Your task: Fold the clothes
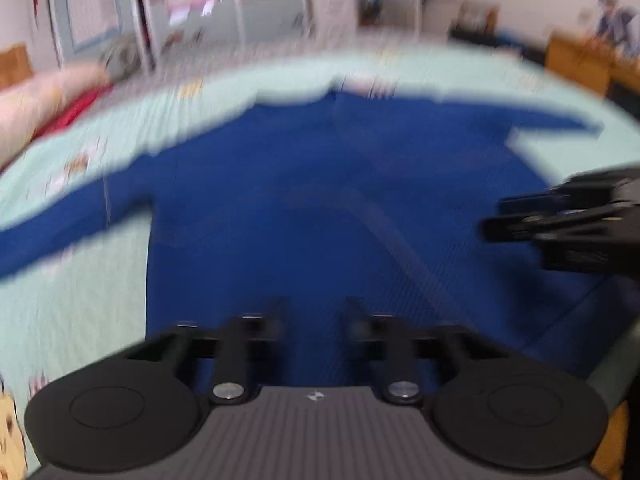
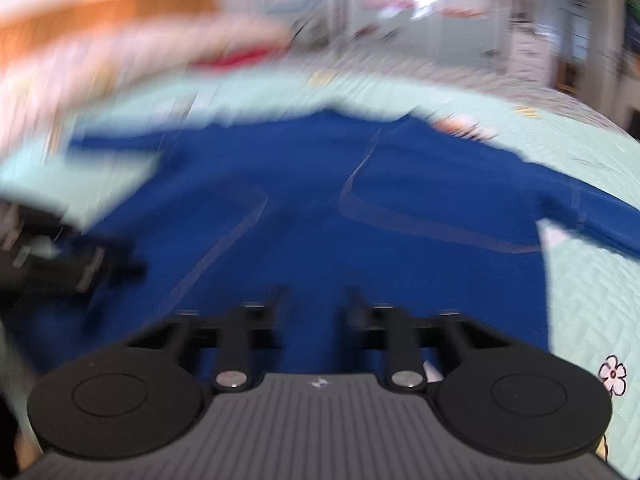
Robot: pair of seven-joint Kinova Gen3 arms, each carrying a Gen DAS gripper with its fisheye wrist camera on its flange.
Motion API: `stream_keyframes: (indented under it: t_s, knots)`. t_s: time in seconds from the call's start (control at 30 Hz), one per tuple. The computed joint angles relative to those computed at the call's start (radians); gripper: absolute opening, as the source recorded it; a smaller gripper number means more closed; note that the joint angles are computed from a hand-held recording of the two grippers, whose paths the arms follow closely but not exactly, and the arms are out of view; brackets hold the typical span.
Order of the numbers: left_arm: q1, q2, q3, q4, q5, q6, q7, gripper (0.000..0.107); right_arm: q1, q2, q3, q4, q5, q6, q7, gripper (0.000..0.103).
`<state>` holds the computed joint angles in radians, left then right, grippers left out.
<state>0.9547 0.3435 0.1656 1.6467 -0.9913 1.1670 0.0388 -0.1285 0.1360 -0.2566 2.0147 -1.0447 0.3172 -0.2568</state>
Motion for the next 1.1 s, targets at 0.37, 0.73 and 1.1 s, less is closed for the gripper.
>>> stream_keyframes:
  t_s: [0.37, 0.73, 1.1]
  knots:
    - [0.094, -0.178, -0.03, 0.14, 0.046, 0.234, 0.162, 0.002, -0.107, -0.097, 0.4, -0.017, -0.011, 0.242, -0.014, 0.019]
    - [-0.265, 0.022, 0.053, 0.056, -0.101, -0.131, -0.128, 0.026, -0.25, 0.281, 0.306, -0.416, 0.198, 0.177, -0.081, 0.037]
    - [-0.306, 0.008, -0.127, -0.025, -0.104, -0.28, -0.269, 0.031, -0.033, 0.374, 0.131, -0.631, 0.249, 0.064, -0.21, 0.037]
